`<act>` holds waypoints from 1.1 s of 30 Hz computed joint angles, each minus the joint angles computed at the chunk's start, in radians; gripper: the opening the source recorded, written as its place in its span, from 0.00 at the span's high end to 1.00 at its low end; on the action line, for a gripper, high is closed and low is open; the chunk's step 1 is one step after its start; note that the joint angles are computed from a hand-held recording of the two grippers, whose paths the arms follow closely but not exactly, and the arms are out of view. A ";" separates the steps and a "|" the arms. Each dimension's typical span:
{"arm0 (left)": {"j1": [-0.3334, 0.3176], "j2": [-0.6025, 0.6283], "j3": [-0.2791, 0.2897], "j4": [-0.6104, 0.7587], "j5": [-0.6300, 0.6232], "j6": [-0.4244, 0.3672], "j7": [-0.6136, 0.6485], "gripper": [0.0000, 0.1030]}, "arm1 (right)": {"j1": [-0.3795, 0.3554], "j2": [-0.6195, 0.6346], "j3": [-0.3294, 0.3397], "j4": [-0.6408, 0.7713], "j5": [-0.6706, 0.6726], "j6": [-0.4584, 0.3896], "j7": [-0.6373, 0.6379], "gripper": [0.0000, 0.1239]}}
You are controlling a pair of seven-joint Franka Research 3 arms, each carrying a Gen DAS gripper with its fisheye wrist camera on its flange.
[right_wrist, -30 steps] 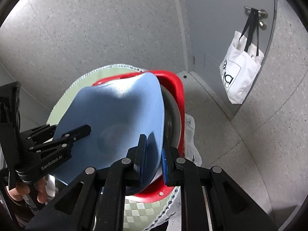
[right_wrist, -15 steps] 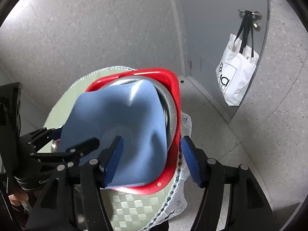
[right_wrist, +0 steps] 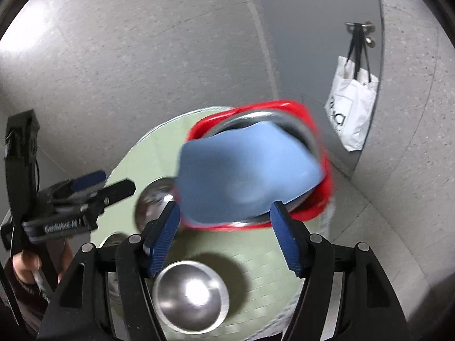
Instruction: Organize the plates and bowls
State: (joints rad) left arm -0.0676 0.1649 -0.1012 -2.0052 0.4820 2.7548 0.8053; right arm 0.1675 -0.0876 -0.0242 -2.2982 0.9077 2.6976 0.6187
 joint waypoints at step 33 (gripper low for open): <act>0.182 0.189 -0.074 0.025 -0.491 0.012 0.590 0.92 | 0.093 0.287 0.150 0.001 -0.453 0.281 0.621 0.80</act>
State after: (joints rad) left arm 0.1143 0.3535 -0.1748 -1.9806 -0.0088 2.7663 1.3950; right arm 0.2602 0.1998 0.1263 -2.2970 0.4549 2.9787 1.2395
